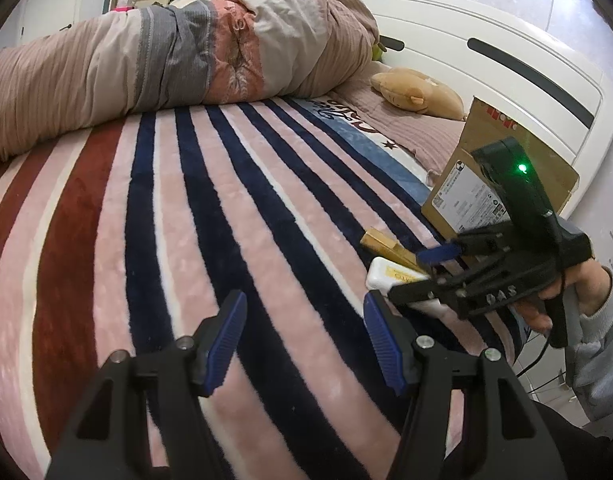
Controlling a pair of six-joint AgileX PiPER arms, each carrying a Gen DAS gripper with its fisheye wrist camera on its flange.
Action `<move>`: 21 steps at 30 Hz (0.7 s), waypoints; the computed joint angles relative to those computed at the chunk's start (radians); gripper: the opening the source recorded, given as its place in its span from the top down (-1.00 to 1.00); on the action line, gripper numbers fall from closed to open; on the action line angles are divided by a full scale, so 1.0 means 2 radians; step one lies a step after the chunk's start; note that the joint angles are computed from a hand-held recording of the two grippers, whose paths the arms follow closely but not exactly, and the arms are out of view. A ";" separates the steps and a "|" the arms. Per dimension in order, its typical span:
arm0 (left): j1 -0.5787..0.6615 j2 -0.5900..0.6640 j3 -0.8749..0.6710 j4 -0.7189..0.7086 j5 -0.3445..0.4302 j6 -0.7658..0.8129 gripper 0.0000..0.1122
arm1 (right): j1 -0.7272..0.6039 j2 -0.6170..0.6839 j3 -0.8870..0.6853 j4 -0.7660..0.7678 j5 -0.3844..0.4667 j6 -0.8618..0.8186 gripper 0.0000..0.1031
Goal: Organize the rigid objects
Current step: 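Grasp the gold bar with the right tool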
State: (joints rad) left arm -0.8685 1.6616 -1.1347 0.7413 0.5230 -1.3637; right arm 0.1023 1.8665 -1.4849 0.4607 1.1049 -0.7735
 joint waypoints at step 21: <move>-0.032 0.158 -0.155 -0.127 -0.003 0.110 0.09 | 0.028 -0.110 0.150 -0.023 -0.178 0.027 0.50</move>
